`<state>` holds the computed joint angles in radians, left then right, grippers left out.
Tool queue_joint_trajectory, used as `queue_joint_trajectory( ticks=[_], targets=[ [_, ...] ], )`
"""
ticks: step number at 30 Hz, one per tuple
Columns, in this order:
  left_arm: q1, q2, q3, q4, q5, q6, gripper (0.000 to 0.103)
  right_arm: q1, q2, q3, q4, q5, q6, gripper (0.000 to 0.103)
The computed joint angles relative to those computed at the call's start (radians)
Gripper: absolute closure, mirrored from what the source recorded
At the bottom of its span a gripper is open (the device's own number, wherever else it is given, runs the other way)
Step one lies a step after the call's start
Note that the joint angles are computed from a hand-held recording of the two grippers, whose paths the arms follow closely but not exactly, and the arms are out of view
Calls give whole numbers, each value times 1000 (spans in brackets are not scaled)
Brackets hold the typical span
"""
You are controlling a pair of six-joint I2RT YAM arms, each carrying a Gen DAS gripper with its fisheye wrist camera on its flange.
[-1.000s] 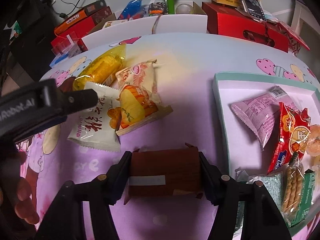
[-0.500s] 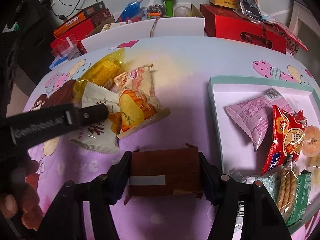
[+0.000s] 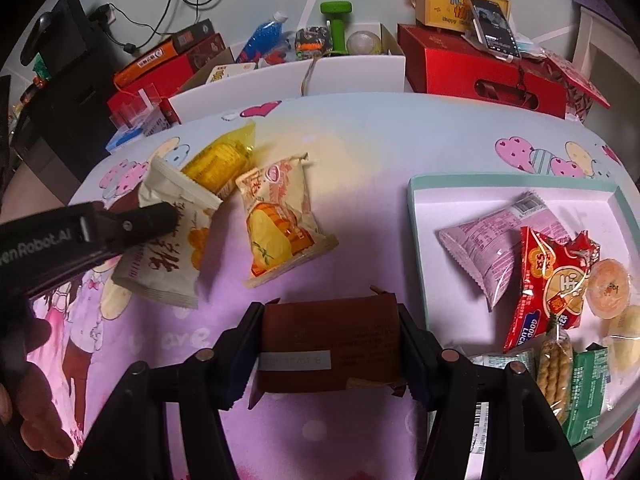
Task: Organize snacks
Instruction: 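Carry the white snack bag and brown box over the white tray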
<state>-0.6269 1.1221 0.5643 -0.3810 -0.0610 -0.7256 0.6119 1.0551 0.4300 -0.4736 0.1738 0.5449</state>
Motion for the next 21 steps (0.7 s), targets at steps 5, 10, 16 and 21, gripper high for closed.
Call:
queue_joint_trajectory(
  ticks=[5, 10, 16, 21],
  targets=[
    [-25, -65, 20, -57, -48, -3, 84, 15, -58, 10, -43, 21, 5, 37],
    [-61, -99, 47, -100, -98, -13, 84, 22, -114, 26, -92, 40, 9, 37],
    [-100, -130, 78, -140, -149, -19, 84, 9, -192, 39, -155, 49, 3, 37],
    [-149, -150, 106, -163, -188, -29, 84, -39, -251, 48, -200, 37, -20, 37]
  ],
)
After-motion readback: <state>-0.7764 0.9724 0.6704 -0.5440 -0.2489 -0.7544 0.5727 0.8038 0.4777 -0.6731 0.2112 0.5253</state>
